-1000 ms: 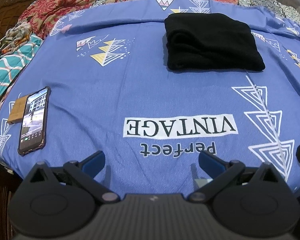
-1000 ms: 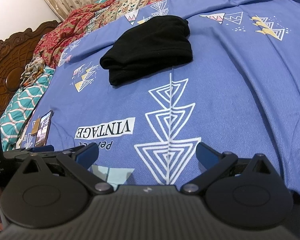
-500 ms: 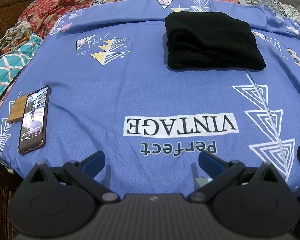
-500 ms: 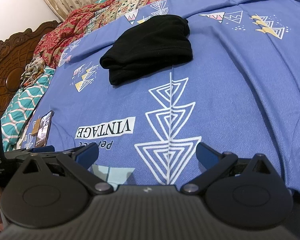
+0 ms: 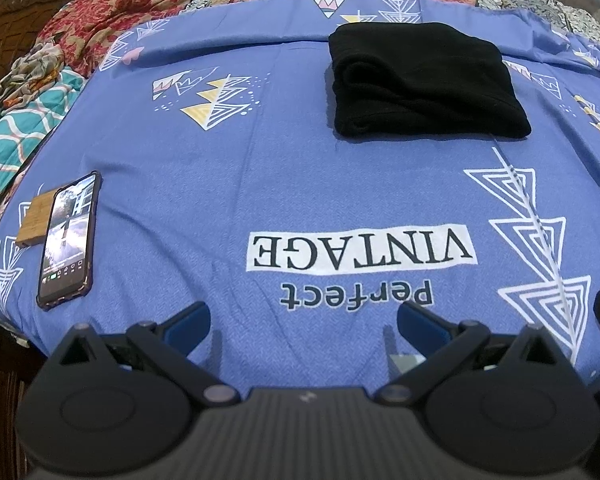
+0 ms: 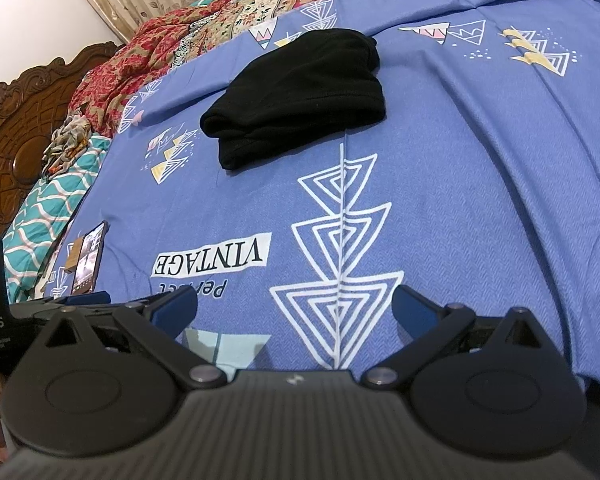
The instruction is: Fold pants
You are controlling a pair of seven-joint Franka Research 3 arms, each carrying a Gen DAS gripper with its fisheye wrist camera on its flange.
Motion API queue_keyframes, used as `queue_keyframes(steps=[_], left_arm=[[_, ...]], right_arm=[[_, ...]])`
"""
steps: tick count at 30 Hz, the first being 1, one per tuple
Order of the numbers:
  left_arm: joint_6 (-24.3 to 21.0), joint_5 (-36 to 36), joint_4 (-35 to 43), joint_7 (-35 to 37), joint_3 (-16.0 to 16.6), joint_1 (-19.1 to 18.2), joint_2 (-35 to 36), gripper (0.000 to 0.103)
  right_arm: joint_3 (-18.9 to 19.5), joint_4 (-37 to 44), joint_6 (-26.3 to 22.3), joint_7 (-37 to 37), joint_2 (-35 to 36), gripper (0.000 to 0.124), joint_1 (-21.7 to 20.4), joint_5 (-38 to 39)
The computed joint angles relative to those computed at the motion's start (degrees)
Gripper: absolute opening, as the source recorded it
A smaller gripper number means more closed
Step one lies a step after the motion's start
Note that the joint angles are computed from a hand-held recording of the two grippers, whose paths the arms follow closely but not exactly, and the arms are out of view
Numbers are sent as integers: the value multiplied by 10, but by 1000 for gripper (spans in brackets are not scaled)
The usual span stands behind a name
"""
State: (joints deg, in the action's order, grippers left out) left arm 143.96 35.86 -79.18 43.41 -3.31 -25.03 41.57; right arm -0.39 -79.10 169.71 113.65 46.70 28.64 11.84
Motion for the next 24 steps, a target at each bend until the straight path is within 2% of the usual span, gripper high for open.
queue_keyframes(steps=[24], left_arm=[[0,0,-2,3,0,1,-1,103]], right_arm=[[-4,-7,3,11,-4,103,8,-2]])
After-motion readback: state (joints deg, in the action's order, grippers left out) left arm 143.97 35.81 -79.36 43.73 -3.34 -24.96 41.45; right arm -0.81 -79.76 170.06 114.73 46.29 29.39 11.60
